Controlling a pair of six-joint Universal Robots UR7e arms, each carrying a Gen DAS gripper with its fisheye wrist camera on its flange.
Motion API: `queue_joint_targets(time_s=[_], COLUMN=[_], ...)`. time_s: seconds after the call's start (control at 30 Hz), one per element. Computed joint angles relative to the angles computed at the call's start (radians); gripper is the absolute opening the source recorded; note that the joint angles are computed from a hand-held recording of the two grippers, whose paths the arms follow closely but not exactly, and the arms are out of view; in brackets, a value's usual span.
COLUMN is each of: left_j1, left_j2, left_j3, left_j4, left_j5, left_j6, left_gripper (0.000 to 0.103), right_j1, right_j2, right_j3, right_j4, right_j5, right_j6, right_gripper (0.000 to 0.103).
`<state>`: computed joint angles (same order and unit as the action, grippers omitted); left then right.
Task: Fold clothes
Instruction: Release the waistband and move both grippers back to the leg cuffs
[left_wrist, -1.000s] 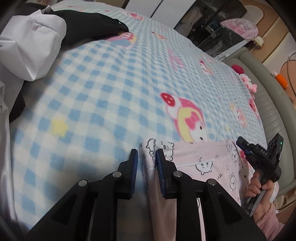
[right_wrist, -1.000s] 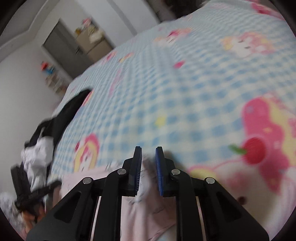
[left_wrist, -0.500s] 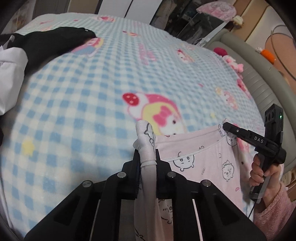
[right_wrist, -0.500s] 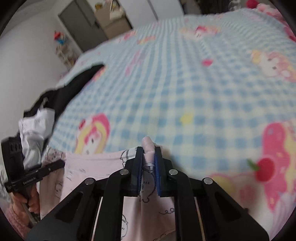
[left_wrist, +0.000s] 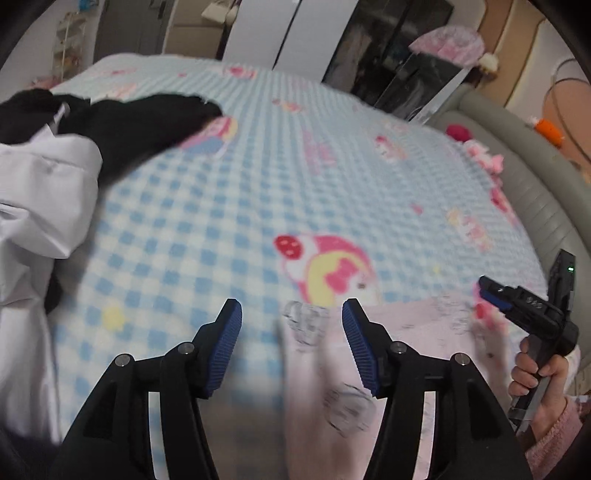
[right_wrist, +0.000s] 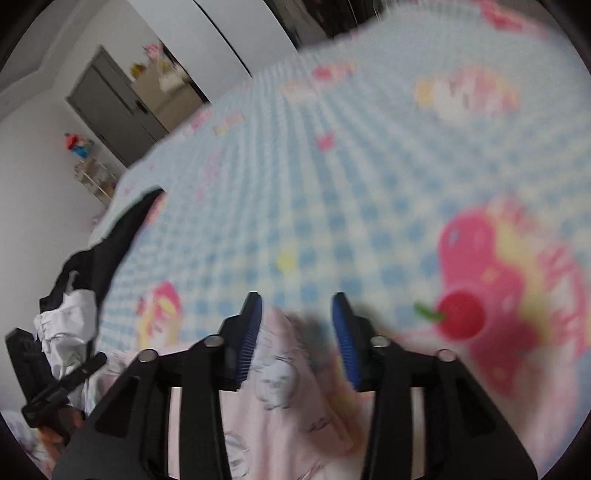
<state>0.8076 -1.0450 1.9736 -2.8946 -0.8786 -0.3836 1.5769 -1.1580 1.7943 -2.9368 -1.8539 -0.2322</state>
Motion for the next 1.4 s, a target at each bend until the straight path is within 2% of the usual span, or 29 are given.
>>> queue_joint_targets(time_s=[0.07,0.2,0.3,0.43,0.5,0.57,0.67,0.73,0.8,0.9,0.93,1.03,1.07,1.13,1.23,1.3,1.4], left_j1=[-0.053,-0.153,-0.175,-0.2,-0.222,-0.246,-0.292,-0.315,-0.321,-0.342,-0.357,-0.432,-0.453,-0.473,-0.48,-0.456,-0.439], left_j2=[-0.039,-0.048,-0.016,0.003,-0.031,-0.087,-0.146,-0.141,-0.12,-0.115,-0.129,-0.235,-0.28,-0.33,-0.293,-0.238,-0.232], left_j3=[0.071,0.155,0.157,0.166,0.191,0.241,0.336,0.358,0.359,0.38,0.393,0.443,0.47,0.522,0.541,0.5,0.465], left_j4=[-0.005,0.11,0.242,0.377,0.403,0.355,0.189,0.18,0.234,0.305,0.335,0.479,0.475,0.356,0.246,0.326,0.45], left_j5=[-0.024,-0.046,-0.055,-0.002,0.021,0.023,0.016,0.024,0.021,0.046,0.061,0.114,0.106,0.048,-0.011,-0.031,-0.053], left_j6=[-0.001,-0.025,-0.1,-0.2,-0.245,-0.275,-0.303,-0.344,-0.408,-0.486,-0.514,-0.663,-0.693,-0.686,-0.642,-0.65,-0.718], left_gripper=[0.059,0.059,0.059,0.059,0.059,0.059,0.06,0.06,0.06,0.06,0.06,0.063,0.063,0.064,0.064,0.064,0.066], right_j1=[0.042,0.116,0.159,0.166,0.161,0.141,0.108,0.112,0.141,0.163,0.169,0.136,0.128,0.108,0.115,0.135,0.148], right_j2=[-0.06,-0.221,-0.227,-0.189,-0.17,-0.209,-0.295,-0.323,-0.311,-0.27,-0.255,-0.3,-0.336,-0.428,-0.474,-0.426,-0.38], right_j3=[0.034,0.258,0.365,0.447,0.481,0.521,0.562,0.59,0.608,0.631,0.639,0.677,0.69,0.717,0.745,0.749,0.755], right_j4=[0.082,0.081,0.057,0.001,-0.054,-0.072,-0.069,-0.087,-0.104,-0.142,-0.156,-0.159,-0.15,-0.118,-0.119,-0.146,-0.154], right_j5=[-0.047,-0.043,-0.092,-0.181,-0.253,-0.246,-0.142,-0.102,-0.116,-0.178,-0.199,-0.194,-0.173,-0.097,-0.067,-0.12,-0.215], right_j6=[-0.035,-0.164,-0.185,-0.188,-0.208,-0.207,-0.135,-0.115,-0.129,-0.16,-0.17,-0.179,-0.174,-0.161,-0.144,-0.168,-0.176], right_gripper=[0.043,0.043,0.043,0.042,0.042,0.042,0.042,0.043,0.042,0.042,0.042,0.041,0.041,0.041,0.047,0.047,0.046])
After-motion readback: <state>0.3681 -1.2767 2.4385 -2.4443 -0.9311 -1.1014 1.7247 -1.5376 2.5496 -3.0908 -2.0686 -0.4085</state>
